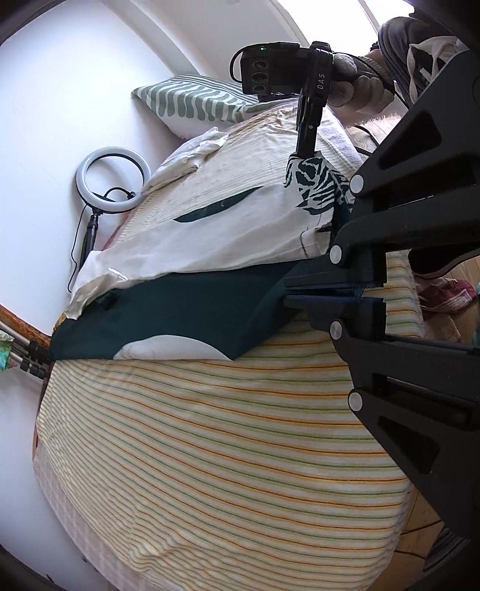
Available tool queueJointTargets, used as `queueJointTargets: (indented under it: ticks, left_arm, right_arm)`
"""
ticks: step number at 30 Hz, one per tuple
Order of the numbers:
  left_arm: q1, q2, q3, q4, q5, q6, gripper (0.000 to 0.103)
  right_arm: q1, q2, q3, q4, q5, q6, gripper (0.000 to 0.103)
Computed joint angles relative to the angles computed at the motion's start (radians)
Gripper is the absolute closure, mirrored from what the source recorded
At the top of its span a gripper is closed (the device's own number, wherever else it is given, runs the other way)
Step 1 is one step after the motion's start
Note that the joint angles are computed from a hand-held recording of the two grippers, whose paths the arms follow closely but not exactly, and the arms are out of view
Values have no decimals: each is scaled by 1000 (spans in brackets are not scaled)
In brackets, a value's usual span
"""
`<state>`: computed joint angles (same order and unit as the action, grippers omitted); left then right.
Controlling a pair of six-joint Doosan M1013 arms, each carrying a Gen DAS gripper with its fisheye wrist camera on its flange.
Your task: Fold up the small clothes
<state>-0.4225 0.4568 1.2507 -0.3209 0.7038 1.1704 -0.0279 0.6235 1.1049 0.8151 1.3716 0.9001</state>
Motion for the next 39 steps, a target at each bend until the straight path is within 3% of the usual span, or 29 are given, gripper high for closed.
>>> queueJointTargets:
  ticks: [13, 20, 26, 31, 39]
  left_arm:
    - [11, 44, -98, 41, -8, 6, 103]
    - [27, 95, -182, 53, -1, -15, 103]
    - [40, 178, -316, 123, 59, -57, 103]
    - [57, 259, -437, 156, 132, -101, 103]
    - [67, 353, -567, 205, 232, -126, 103]
  right_arm:
    - [-10, 9, -49, 39, -68, 21, 102]
    - [-3, 50, -133, 38, -85, 88, 102]
    - [15, 125, -278, -10, -95, 164, 102]
    - [26, 229, -455, -56, -67, 283, 102]
    - [44, 389, -729, -137, 25, 438, 102]
